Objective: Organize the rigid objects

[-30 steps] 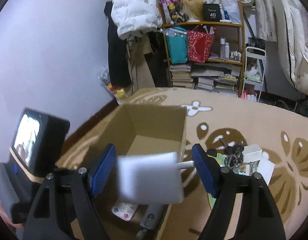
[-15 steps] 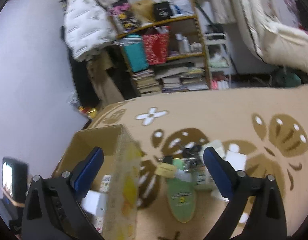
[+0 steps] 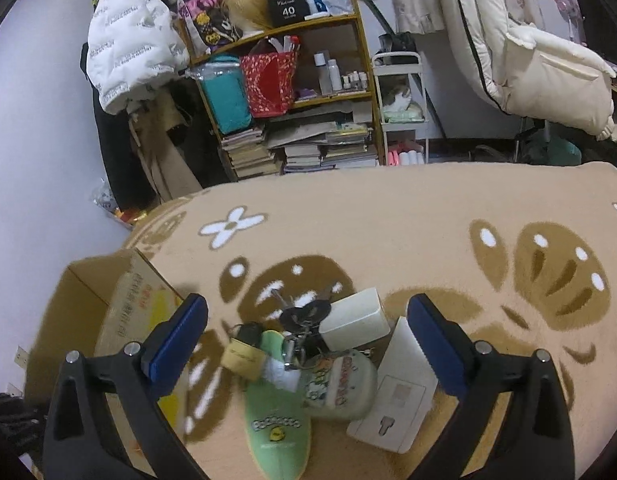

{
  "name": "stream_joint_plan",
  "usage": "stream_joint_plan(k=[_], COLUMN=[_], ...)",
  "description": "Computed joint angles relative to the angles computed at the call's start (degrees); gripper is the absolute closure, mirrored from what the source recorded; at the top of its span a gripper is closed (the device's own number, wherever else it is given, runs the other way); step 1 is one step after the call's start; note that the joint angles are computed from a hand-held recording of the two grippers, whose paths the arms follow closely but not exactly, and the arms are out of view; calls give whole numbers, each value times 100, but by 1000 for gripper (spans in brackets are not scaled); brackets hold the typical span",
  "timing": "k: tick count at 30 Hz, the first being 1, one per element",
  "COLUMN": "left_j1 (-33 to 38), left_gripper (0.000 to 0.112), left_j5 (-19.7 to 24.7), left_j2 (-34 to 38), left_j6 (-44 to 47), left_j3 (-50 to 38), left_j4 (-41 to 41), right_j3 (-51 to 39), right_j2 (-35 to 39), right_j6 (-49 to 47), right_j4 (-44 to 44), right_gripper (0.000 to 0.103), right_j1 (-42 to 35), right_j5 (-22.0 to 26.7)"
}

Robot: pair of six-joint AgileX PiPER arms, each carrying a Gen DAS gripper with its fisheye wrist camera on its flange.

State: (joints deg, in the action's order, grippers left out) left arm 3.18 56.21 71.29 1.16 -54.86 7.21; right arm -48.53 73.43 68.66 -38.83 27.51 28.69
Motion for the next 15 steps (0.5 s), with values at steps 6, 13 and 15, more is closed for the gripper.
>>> stream_joint_plan(k=[6,13,15], left_j1=[-201,-216,-213], left_gripper=[95,95,95], left_j5=[-19,-21,23], left_j2=[-38,-30,-20], left_j6=[-208,-216,-237], left_j3=[54,50,26], left_j4=[271,279,273], right_j3=[130,149,156], right_j2=[248,564,674], right_j6=[-857,-1506,-1694], right_j4=[384,1025,1388], right_gripper=[0,8,18], right_j1=[-494,-1035,-1190], right_j5=[-591,-871,-948])
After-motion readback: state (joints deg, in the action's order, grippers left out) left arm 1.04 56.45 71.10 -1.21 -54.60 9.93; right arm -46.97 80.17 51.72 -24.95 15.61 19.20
